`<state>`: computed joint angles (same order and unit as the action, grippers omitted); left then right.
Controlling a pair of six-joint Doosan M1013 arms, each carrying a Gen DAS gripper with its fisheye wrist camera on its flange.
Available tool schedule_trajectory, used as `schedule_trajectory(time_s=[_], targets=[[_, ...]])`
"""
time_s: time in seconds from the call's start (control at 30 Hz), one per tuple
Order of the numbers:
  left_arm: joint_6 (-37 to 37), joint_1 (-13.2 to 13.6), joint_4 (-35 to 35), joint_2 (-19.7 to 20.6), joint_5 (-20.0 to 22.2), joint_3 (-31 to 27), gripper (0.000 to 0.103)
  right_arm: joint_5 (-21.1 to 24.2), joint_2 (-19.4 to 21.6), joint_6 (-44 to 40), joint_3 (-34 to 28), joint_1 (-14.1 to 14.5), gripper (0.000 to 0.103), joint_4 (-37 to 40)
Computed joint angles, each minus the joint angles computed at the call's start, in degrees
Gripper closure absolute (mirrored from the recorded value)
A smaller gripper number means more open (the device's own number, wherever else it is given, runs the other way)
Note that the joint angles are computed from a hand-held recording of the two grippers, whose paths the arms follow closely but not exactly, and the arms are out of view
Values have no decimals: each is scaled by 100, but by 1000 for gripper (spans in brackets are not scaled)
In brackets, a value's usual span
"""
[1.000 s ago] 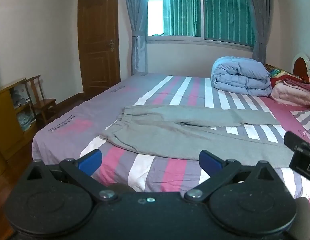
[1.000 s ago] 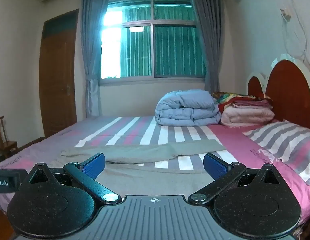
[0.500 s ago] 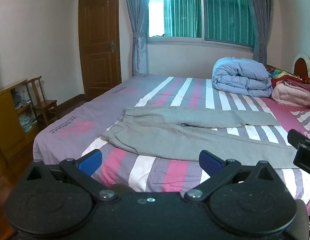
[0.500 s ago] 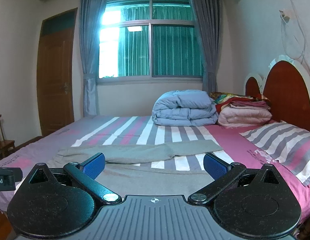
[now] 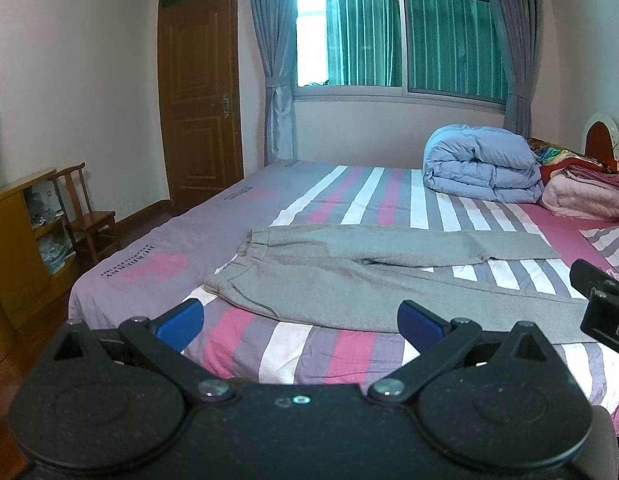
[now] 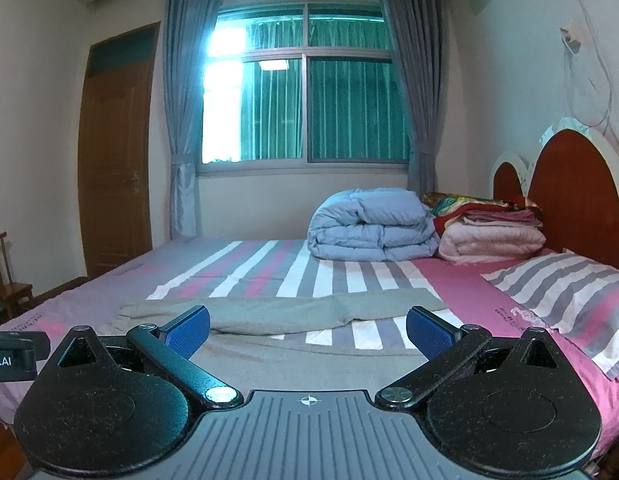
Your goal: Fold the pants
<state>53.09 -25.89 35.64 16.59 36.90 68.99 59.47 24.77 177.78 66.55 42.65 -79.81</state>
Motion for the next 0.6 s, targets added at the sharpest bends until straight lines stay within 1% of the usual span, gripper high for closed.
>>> schedule_trajectory(time_s=[0.3, 0.6], targets=[[-66, -22, 96, -18, -36, 32, 6, 29, 4, -34, -22, 5, 0, -2], [6, -14, 41, -21, -38, 31, 6, 33, -6, -26, 6, -5, 0, -13]])
